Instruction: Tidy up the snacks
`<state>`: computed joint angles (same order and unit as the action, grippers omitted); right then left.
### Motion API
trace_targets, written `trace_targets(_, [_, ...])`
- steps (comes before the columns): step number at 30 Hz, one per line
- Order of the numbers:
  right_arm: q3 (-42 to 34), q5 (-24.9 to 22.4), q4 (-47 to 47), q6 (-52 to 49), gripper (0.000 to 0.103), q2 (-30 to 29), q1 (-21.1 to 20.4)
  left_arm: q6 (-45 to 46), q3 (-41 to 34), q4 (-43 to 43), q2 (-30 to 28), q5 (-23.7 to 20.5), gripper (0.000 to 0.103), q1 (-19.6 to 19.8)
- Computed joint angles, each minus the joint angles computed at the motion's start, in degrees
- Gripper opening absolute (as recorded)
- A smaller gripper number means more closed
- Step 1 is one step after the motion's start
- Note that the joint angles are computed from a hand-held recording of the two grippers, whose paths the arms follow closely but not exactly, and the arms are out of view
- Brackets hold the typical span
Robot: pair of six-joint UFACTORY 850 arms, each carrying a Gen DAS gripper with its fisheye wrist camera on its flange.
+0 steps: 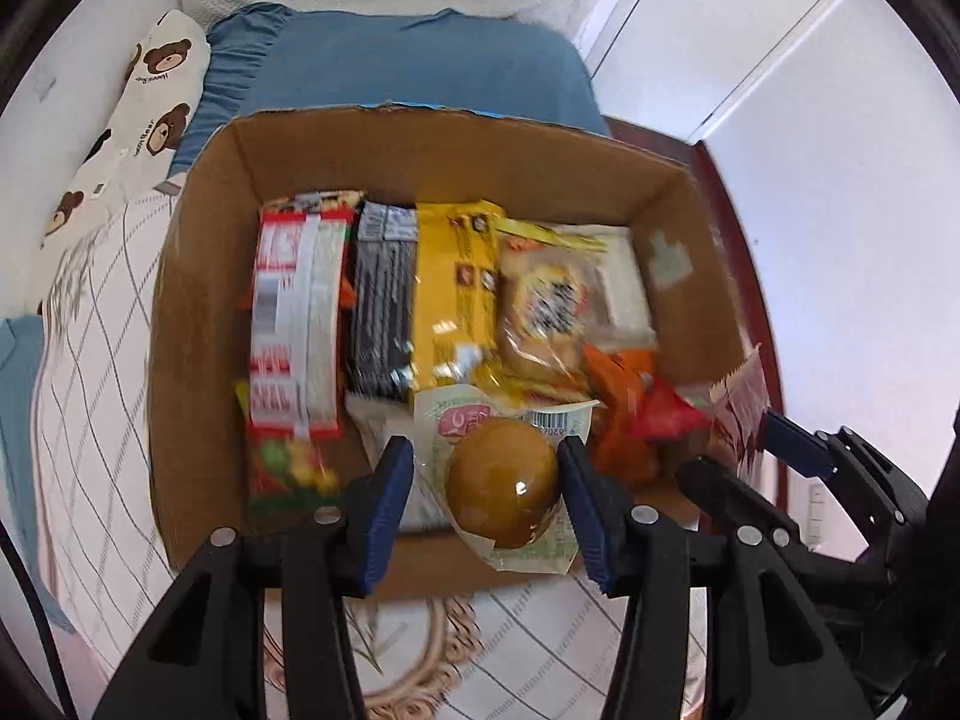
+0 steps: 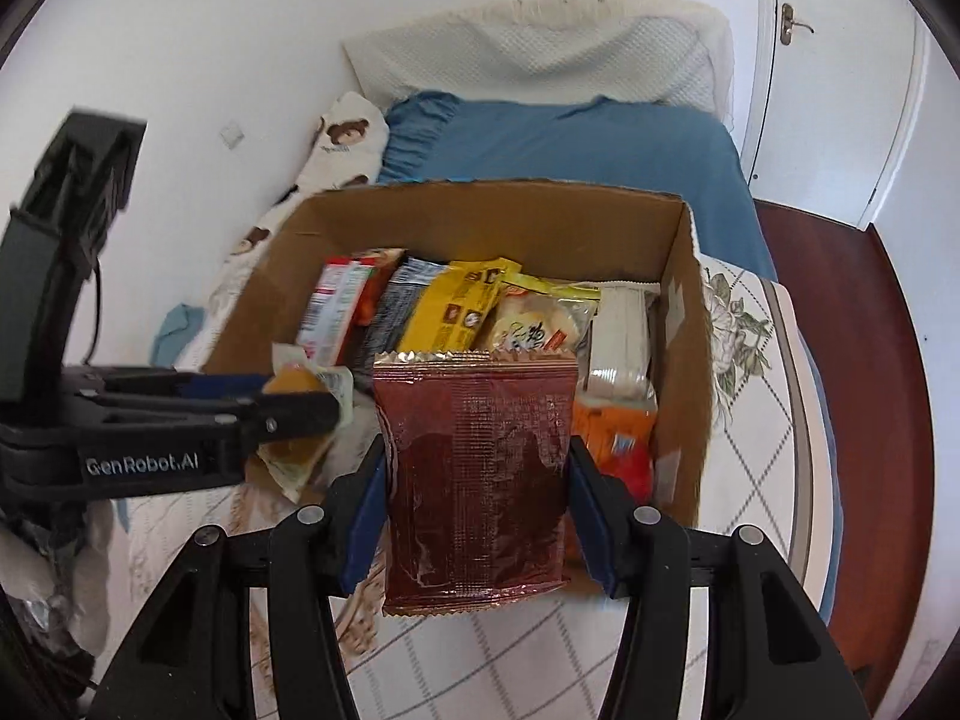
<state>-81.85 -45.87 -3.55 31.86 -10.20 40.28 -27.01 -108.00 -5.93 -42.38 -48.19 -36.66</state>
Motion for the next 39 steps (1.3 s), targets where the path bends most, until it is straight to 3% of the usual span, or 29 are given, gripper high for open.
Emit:
trace_targets(3, [-3.01,-1.57,1.53,-2.14,0.058,-4.95,-1.98,-1.23,-11.04,3.11,-7.93,-6.85,0.047,0.84])
trace_targets(7, [-4.27,-2.91,6.72,-3.83,0.058,-8.86,-4.62,-1.26,-21.37,5.25,-16.03,-12.08,0.047,1.30])
trace_targets(11, [-5.52,-3.67,8.66,-3.23,0.058,-11.61,-6.00,-0.60,-25.49,4.69,-19.55,-14.44,0.047,1.60])
trace_targets(14, [-5.50,-4.57,9.34,-2.23,0.066,-12.40,-6.36,-0.50,-25.23,2.43,-19.96,-14.54,0.048,2.07])
trace_targets(16, [-6.13,-5.15,10.93,-3.58,0.077,-13.13,-6.46,-1.62,-24.96,1.19,-20.31,-15.33,0.048,2.50])
trace_targets(17, [-6.39,-5.38,11.40,-4.13,0.079,-13.34,-6.38,-2.07,-24.03,0.57,-19.98,-14.99,0.050,2.72])
trace_targets(20, [-8.34,-7.64,5.77,-1.64,0.100,-14.23,-4.54,-3.20,-20.13,1.23,-17.83,-12.95,0.076,2.95])
trace_targets(21, [-9.00,-8.82,2.31,0.35,0.102,-14.33,-3.66,-3.44,-18.58,1.43,-16.89,-12.16,0.086,2.97])
trace_targets(29, [-8.04,-11.14,-2.78,5.31,0.102,-11.74,-2.48,-4.91,-4.48,3.65,-6.99,-5.56,0.090,1.70])
trace_targets(34, [-4.98,-9.67,-2.18,6.72,0.102,-7.84,-2.34,-6.09,2.89,4.28,-0.66,-1.31,0.090,0.32])
trace_targets(39, [-1.11,-8.36,-5.14,10.45,0.102,-2.37,-0.56,-11.42,10.03,10.32,6.70,2.37,0.090,-1.69])
